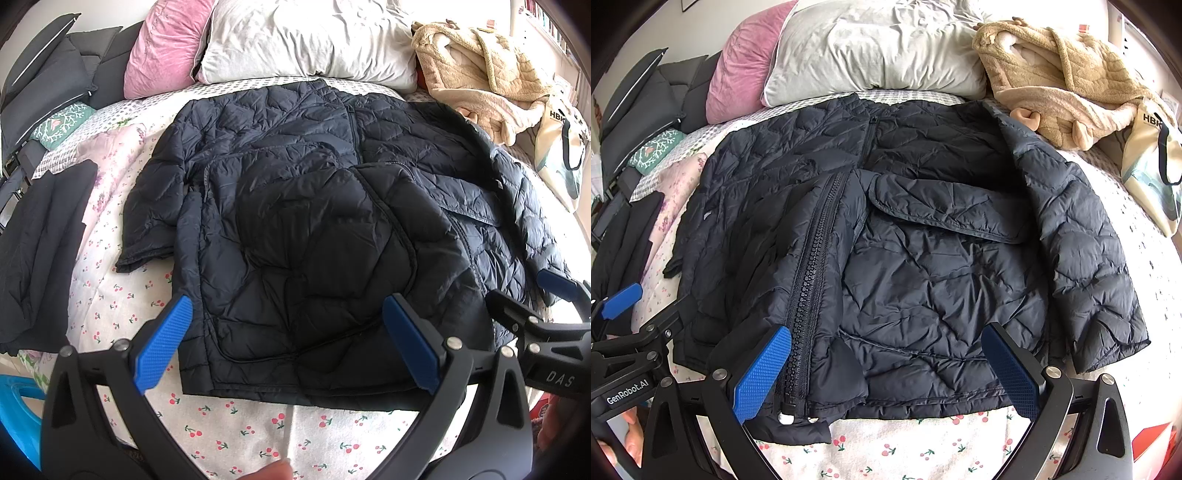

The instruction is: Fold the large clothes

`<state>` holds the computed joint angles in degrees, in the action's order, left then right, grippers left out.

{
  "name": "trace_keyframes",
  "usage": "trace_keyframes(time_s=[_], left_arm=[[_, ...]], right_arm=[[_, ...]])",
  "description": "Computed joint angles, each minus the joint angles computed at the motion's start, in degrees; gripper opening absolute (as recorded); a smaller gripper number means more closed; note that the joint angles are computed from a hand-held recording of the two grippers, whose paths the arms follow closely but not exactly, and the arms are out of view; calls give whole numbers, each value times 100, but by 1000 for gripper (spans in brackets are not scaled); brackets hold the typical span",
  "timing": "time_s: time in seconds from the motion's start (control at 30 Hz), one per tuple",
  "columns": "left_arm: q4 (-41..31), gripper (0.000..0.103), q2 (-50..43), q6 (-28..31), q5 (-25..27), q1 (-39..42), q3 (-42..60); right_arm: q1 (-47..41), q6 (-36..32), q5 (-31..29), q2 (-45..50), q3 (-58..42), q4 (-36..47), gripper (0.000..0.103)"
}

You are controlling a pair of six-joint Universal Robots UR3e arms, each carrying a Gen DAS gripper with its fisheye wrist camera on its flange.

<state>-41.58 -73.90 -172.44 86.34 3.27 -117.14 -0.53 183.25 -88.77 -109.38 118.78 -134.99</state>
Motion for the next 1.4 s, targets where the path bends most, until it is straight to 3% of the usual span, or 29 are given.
trace_keyframes(time_s=[0.17,0.23,0.4,0.5,0.57,0.63,0.8,0.9,1.0,1.13,1.4], left_arm=[[48,102,107,100,-130,137,-83],[41,102,241,222,-363,343,-175],[-210,102,815,970,-1441,1305,-435],[-805,102,913,1570,-2053,1919,-300],[-1211,102,692,1763,-2172,2165,-52],[-1394,102,443,1819,-2147,2314,96],[-1342,100,-300,1730,-1781,2603,156],[-1812,97,-688,1791,-1849,2849,202],[-1594,96,-871,1761,-1643,2823,-5],[-1491,93,-916,1778,-1640,2865,-247],[-1934,66,-823,2203,-2226,3152,-494]], right_arm=[[42,-111,-179,-103,135,-286,103],[-138,-234,37,-259,220,-298,103],[-1349,-703,1471,-1043,433,204,103],[-2130,-1084,2184,-1429,401,730,103],[-2615,-1281,2380,-1593,337,1086,103],[-3047,-1429,2353,-1714,301,1343,103],[-3414,-1511,1524,-1531,327,1324,103],[-3876,-1894,1719,-1661,447,1762,103],[-4309,-2348,2073,-1897,499,2514,103],[-4446,-2595,2006,-1941,595,2927,102],[-4929,-2816,1951,-1912,1000,3075,102]])
